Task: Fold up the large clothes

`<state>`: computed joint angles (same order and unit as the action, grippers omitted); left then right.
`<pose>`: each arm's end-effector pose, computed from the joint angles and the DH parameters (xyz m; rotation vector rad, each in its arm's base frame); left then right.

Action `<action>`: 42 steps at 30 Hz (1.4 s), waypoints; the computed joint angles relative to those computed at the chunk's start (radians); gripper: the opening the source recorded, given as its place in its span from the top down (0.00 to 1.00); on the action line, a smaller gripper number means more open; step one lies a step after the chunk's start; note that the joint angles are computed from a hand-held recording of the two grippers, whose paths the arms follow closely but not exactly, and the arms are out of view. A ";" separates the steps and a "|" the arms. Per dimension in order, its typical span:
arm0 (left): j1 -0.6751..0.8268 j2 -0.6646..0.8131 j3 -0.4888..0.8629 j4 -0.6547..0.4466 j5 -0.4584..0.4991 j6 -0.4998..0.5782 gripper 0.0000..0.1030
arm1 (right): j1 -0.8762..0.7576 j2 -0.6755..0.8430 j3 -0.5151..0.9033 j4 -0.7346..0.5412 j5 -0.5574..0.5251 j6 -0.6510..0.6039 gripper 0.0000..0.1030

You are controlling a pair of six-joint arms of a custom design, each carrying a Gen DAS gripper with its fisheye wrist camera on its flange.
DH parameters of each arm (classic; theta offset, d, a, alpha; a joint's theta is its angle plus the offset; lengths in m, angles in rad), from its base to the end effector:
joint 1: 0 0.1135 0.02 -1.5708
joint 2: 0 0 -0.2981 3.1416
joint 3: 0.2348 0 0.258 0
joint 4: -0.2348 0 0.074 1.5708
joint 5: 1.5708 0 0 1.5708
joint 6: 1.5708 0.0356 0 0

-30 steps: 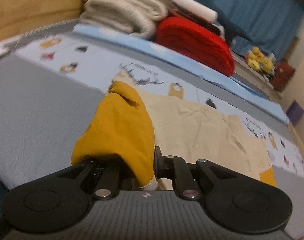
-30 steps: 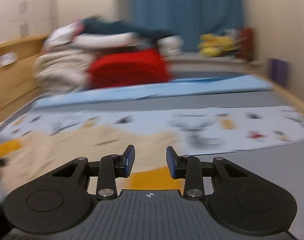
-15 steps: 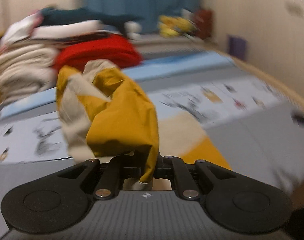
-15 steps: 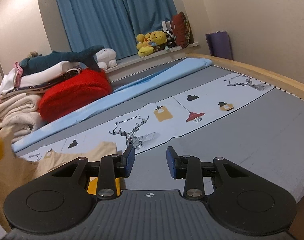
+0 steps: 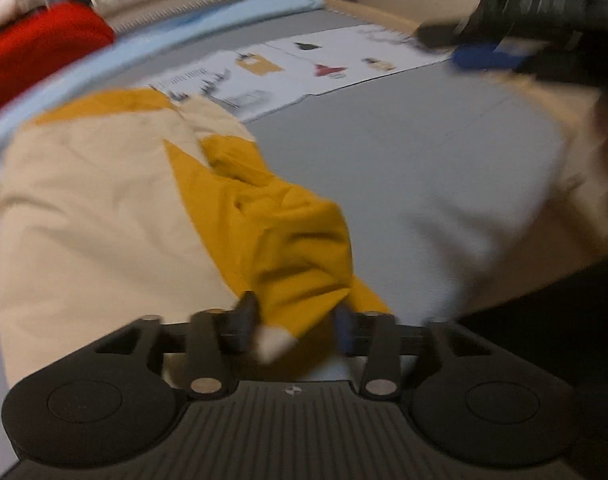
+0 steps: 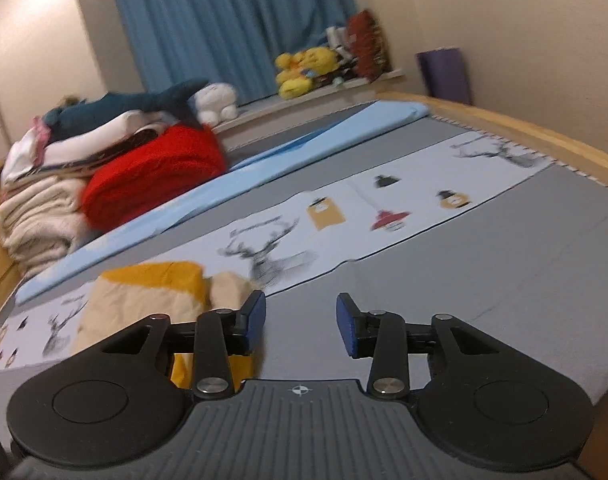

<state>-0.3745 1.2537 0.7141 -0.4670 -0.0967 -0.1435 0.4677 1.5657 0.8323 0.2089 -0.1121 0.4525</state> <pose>0.2169 -0.0816 0.2268 0.2605 2.5584 -0.0706 0.3015 0.1567 0.2334 -0.0864 2.1619 0.6625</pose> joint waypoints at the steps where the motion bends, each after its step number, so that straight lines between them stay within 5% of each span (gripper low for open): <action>1: 0.049 -0.049 -0.002 -0.026 0.061 0.032 0.44 | 0.008 0.004 0.005 0.001 -0.032 0.003 0.58; 8: 0.522 -0.387 0.008 -0.279 0.427 0.328 0.38 | 0.121 0.084 0.108 -0.094 -0.205 0.020 0.43; 11: 0.730 -0.456 -0.016 -0.325 0.461 0.468 0.38 | 0.200 0.133 0.177 -0.188 -0.139 -0.027 0.43; 15: 0.990 -0.450 -0.093 -0.274 0.515 0.516 0.37 | 0.265 0.217 0.275 -0.322 -0.046 -0.049 0.45; 18: 0.955 -0.413 -0.096 -0.205 0.374 0.422 0.37 | 0.285 0.241 0.288 -0.350 -0.018 -0.040 0.60; 20: 0.972 -0.367 -0.086 -0.181 0.393 0.400 0.34 | 0.291 0.238 0.273 -0.329 -0.014 -0.044 0.88; 28: 0.953 -0.264 -0.059 -0.168 0.417 0.287 0.33 | 0.243 0.009 -0.006 0.053 0.021 0.033 0.97; 31: 0.864 -0.197 -0.071 -0.169 0.303 0.295 0.21 | 0.234 0.069 0.066 -0.157 0.052 -0.017 0.98; 34: 0.842 -0.180 -0.073 -0.167 0.282 0.289 0.20 | 0.239 0.183 0.166 -0.350 0.066 -0.063 0.98; 38: 0.869 -0.217 -0.080 -0.154 0.339 0.292 0.21 | 0.247 0.240 0.219 -0.412 0.071 -0.092 0.99; 42: 0.814 -0.128 -0.093 -0.162 0.232 0.315 0.19 | 0.268 0.276 0.261 -0.472 0.096 -0.093 0.99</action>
<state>0.4394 1.1260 0.6214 -0.6287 0.1357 0.1715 0.7360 1.8413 1.0933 -0.2632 -0.0163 0.3597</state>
